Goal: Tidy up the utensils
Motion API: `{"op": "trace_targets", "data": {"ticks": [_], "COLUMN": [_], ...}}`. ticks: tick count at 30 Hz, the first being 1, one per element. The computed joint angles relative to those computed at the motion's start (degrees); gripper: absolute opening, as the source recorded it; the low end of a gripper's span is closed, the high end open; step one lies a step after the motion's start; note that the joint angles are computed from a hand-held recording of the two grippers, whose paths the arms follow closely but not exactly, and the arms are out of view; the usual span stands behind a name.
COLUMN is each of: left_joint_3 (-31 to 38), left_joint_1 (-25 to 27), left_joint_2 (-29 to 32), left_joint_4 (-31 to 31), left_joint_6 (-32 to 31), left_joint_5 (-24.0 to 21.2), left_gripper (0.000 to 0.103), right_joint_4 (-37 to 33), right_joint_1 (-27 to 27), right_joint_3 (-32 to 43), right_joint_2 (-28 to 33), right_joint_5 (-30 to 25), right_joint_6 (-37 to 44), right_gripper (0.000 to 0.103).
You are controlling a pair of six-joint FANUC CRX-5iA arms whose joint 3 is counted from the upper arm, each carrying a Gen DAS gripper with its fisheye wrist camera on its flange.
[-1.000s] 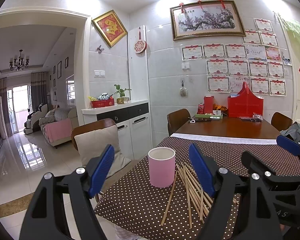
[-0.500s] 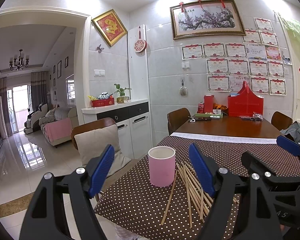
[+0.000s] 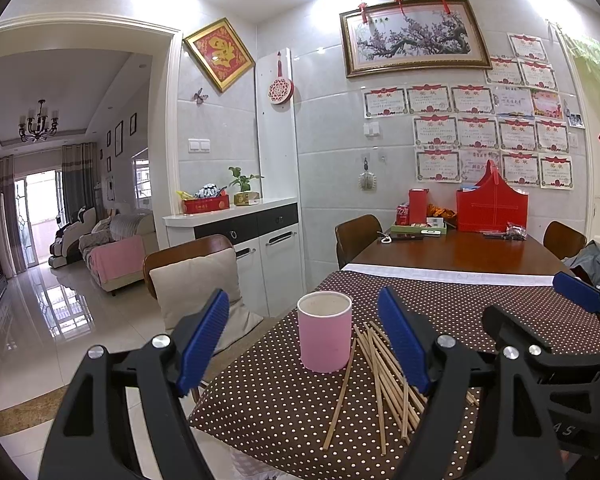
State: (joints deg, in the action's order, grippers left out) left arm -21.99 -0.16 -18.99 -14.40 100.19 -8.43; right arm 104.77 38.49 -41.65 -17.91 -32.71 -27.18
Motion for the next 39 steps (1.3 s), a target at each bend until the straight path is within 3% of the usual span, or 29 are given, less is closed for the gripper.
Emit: {"op": "trace_targets", "data": {"ticks": [2,3,13,19,24,39], "left_joint_3": [0.67,-0.12,-1.10,-1.97,2.29,10.73], "left_joint_1": [-0.46,0.00,0.38,1.12,-0.61,-2.86], "left_joint_2": [0.28,0.19,0.46,1.02,2.75,10.58], "left_joint_4": [-3.19,-0.62,-0.52,4.13,-2.85,-5.08], "left_joint_6": [3.27,0.63,0.30,-4.45,2.23,2.78], "left_joint_5": [-0.55,0.29,1.22,1.97,-2.34,-10.15], "left_gripper": [0.076,0.076,0.076,0.076,0.076,0.076], "right_joint_4": [0.05,-0.64,-1.53,-4.18,-6.11,-12.50], "right_joint_1": [0.09,0.14,0.29,0.03,-1.06,-4.34], "right_joint_3": [-0.16,0.11,0.19,1.12,1.80,4.81], "right_joint_2": [0.02,-0.01,0.12,0.56,1.30,6.01], "right_joint_5": [-0.05,0.08,0.20,1.47,3.66,7.22], "right_joint_6": [-0.17,0.54,1.14,3.44,4.78,11.29], "right_gripper": [0.097,0.097,0.097,0.097,0.097,0.097]}}
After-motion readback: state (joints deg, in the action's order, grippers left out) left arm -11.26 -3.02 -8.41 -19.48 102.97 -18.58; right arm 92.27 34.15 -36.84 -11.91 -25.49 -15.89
